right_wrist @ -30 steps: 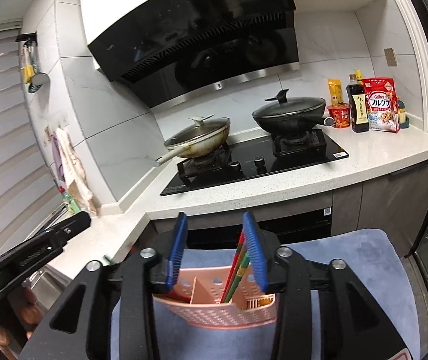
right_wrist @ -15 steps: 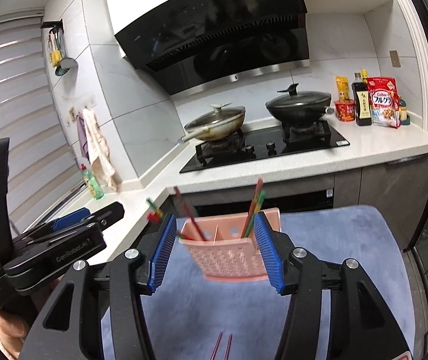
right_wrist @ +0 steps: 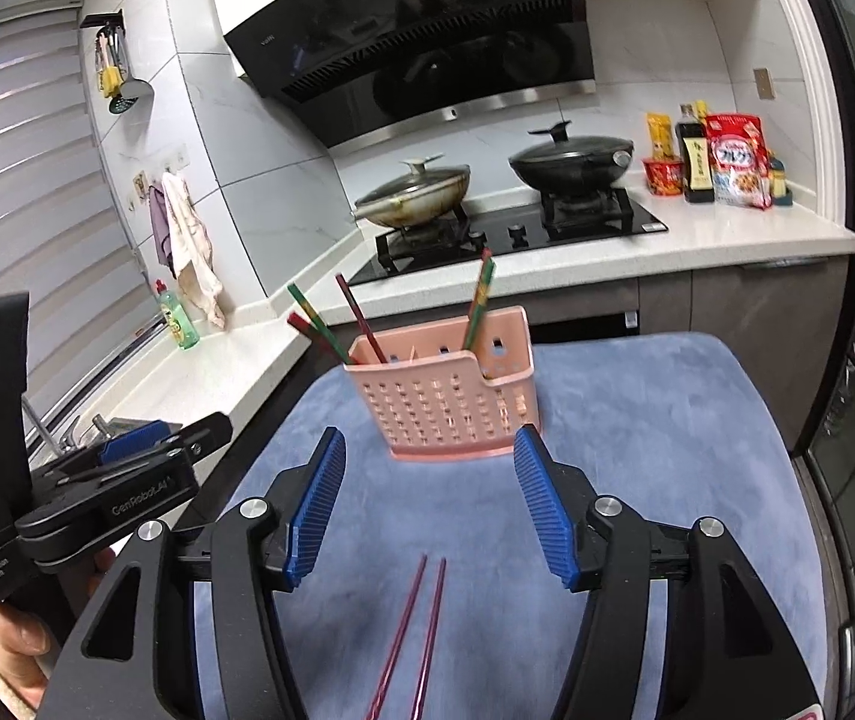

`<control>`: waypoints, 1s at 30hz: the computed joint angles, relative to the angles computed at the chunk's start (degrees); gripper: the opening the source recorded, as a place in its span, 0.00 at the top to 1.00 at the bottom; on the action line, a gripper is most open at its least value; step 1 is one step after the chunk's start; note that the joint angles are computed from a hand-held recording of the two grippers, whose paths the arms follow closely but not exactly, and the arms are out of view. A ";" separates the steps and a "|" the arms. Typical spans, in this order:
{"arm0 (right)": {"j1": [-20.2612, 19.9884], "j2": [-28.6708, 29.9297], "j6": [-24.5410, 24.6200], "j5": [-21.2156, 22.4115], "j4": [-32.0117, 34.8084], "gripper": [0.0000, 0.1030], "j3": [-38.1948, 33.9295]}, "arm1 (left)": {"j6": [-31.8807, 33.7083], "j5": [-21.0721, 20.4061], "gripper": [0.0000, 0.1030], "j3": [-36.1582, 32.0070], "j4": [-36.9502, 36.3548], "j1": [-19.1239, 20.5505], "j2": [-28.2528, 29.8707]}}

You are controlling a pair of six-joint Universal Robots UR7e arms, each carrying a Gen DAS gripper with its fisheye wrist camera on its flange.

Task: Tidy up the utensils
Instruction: 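Move both open tools back down to the last two red chopsticks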

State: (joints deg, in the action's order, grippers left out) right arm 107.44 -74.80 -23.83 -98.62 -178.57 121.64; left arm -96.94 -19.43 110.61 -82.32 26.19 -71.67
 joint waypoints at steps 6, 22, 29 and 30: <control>-1.50 -2.77 -1.67 -1.50 -1.37 0.45 5.07 | -6.61 -3.65 0.38 3.57 2.61 -2.04 -1.09; -4.83 -5.03 -8.63 -5.88 -6.99 0.45 19.04 | -14.68 -16.51 0.38 14.75 -2.71 -4.87 -2.70; -5.79 -2.45 -10.21 -7.57 -10.04 0.45 22.52 | -15.80 -21.22 0.38 18.44 -5.39 -5.79 -2.73; -5.99 -2.08 -10.37 -7.62 -10.26 0.45 22.84 | -15.88 -21.57 0.38 18.81 -5.61 -5.91 -2.78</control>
